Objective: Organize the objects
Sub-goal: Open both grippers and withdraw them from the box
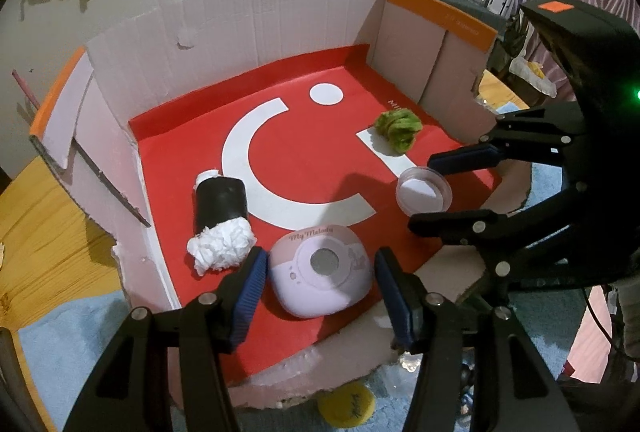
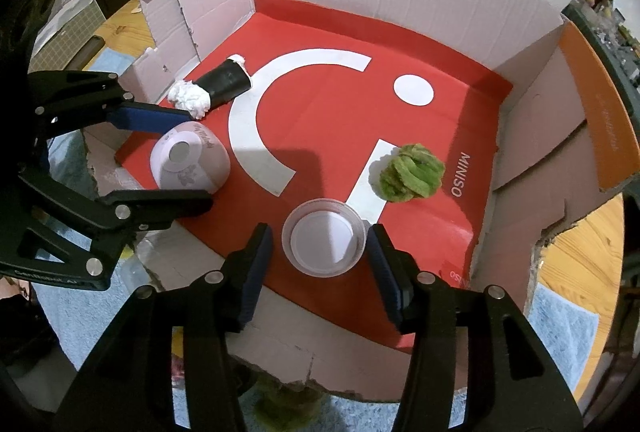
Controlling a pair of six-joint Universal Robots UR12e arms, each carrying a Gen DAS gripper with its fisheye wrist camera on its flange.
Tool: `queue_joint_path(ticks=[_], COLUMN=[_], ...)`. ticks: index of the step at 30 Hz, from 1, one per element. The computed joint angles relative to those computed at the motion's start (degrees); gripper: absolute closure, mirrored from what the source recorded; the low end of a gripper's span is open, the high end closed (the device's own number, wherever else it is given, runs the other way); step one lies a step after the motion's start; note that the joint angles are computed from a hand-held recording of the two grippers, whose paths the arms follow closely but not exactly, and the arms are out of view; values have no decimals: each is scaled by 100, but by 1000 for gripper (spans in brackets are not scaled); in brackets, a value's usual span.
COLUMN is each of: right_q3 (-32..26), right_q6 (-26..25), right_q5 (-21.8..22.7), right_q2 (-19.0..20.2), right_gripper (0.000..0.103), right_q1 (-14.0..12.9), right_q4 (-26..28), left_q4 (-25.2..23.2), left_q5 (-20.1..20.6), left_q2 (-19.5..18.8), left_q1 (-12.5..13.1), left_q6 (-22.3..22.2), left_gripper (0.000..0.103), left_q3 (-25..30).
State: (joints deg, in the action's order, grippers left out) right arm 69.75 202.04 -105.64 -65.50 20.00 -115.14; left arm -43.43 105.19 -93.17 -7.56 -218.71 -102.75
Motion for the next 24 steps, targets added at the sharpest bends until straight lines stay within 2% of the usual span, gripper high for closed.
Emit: queue_joint_path(ticks=[8,11,13,17,24], right_q3=[115,138,96,68,57], right_q6=[63,34,50,79,136], right_q5=[-93,-161,-197,-346,-637], right_q2=[-113,-150,-125,-121,-160], right_gripper=[54,54,54,46,44], right_q1=[46,77,105,178,293], right_q4=[-144,-186,-202,-287,-377], left_q4=[147,242,275,382,483], left_q5=[116,189,282,330,642], left_q2=[100,132,148,187,251], left_q1=[-96,-150,-197,-243,-413], left_q6=[-95,-127,-135,-53,-120], left_gripper=[45,39,38,38,33], left_q3=[-61,-72,-66,-73,-74])
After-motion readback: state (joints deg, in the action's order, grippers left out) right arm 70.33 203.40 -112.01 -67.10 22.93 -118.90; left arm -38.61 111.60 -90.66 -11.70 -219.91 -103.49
